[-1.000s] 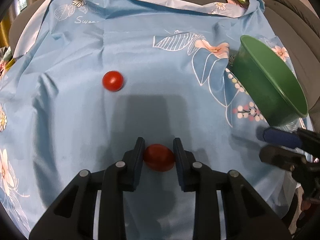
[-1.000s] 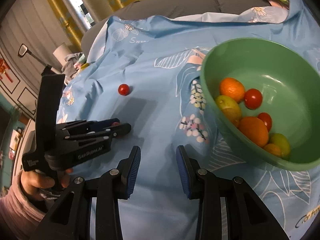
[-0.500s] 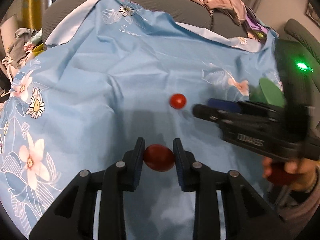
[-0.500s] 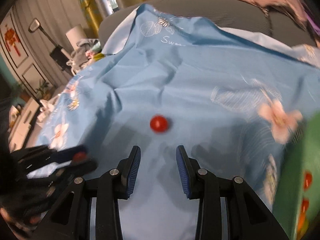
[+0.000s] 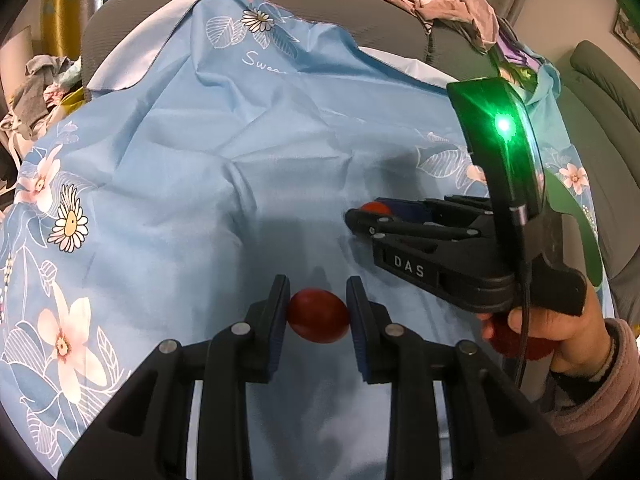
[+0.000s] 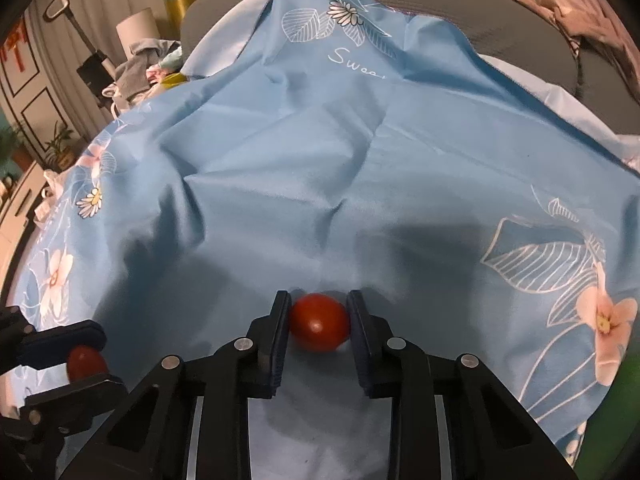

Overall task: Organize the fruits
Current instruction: 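Carry both cherry tomatoes into the green bowl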

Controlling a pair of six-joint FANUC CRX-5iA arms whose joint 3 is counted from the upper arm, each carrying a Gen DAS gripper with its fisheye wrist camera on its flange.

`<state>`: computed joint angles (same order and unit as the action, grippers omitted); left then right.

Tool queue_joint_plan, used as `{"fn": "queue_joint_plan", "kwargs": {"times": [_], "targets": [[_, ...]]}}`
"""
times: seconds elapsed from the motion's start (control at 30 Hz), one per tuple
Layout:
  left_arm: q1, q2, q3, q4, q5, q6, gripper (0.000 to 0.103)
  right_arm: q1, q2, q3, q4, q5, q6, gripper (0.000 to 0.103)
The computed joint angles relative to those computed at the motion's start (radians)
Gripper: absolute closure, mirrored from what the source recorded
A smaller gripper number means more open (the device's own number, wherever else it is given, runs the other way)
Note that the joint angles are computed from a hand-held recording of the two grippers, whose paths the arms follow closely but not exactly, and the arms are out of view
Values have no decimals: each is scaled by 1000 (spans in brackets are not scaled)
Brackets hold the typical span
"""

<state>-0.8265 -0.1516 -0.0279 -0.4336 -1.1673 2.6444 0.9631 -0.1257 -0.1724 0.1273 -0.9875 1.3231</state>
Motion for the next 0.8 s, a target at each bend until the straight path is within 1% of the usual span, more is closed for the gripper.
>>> {"fn": "queue_joint_plan", "kwargs": {"times": [0.07,0.27,0.4,0.6,0.67,0.8], "targets": [[-6,6,12,-5,-7,-5,74,5,-23,-12,12,2,-20,73],[-45,45,77,-25,-32,-22,74,10,-159,-63,35,-7,-77,73],[-78,95,146,-32,-44,-49,74,15,-254,-107,80,-13,-108,73],[-103,177,248,-10,-31,-115,74,11,-361,-155,153,-26,-158,73],[-109,211,290,-2,-29,-142,74,-4,-395,-166,169,-31,-171,73],[-116,298,399,22,-19,-222,74,-65,-445,-174,169,-42,-169,73]]}}
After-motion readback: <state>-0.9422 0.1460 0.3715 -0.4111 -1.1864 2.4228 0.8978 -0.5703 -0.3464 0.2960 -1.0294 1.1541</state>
